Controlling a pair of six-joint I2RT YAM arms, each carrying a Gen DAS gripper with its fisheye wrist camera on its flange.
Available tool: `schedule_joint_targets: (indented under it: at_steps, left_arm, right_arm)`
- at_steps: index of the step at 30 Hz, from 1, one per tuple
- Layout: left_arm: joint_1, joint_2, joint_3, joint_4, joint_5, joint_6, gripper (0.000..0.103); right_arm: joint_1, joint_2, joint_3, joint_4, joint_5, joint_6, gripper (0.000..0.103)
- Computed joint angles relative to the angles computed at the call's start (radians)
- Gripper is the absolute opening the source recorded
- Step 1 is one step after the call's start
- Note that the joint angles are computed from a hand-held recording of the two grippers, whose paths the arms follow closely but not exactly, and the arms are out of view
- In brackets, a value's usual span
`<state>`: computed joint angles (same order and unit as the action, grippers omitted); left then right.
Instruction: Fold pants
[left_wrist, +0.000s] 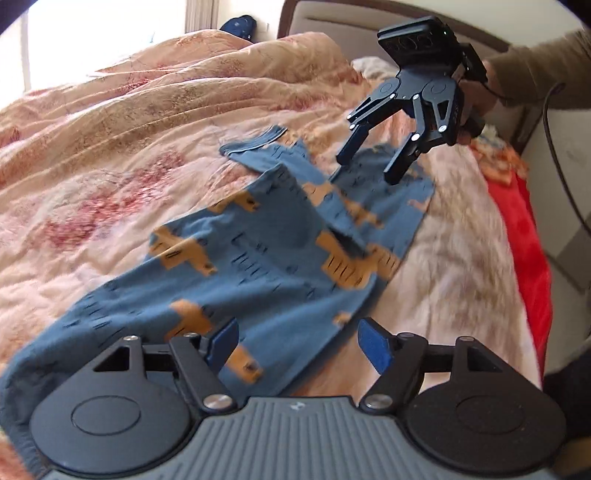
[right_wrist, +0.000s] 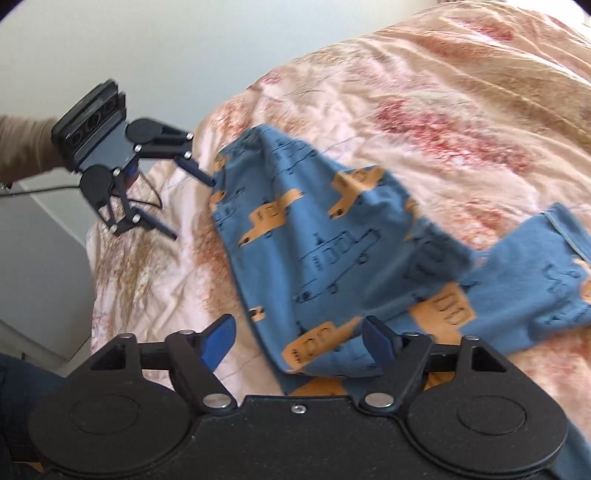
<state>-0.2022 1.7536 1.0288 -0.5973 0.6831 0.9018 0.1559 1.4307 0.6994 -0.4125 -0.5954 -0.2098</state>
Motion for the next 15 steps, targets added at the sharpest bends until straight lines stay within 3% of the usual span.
schedule_joint_targets:
  at_steps: [1, 4, 7, 11, 15]
  left_arm:
    - [-0.039, 0.031, 0.005, 0.038, 0.022, -0.083, 0.074]
    - [-0.183, 0.163, 0.046, 0.163, 0.092, -0.393, 0.053]
    - [-0.289, 0.212, 0.021, 0.319, 0.078, -0.573, 0.050]
    - [-0.347, 0.228, -0.004, 0.435, 0.008, -0.674, 0.049]
    - [-0.339, 0.249, 0.008, 0.437, 0.009, -0.696, 0.049]
  right_arm:
    - [-0.055, 0.018, 0.040, -0.057, -0.006, -0.051, 0.085]
    - [-0.189, 0.056, 0.133, -0.164, 0.026, -0.165, 0.088]
    - [-0.291, 0.149, 0.266, -0.250, 0.065, -0.268, 0.088]
    - [-0.320, 0.295, 0.445, -0.333, 0.128, -0.414, 0.085]
    - [-0.274, 0.455, 0.635, -0.383, 0.217, -0.580, 0.068]
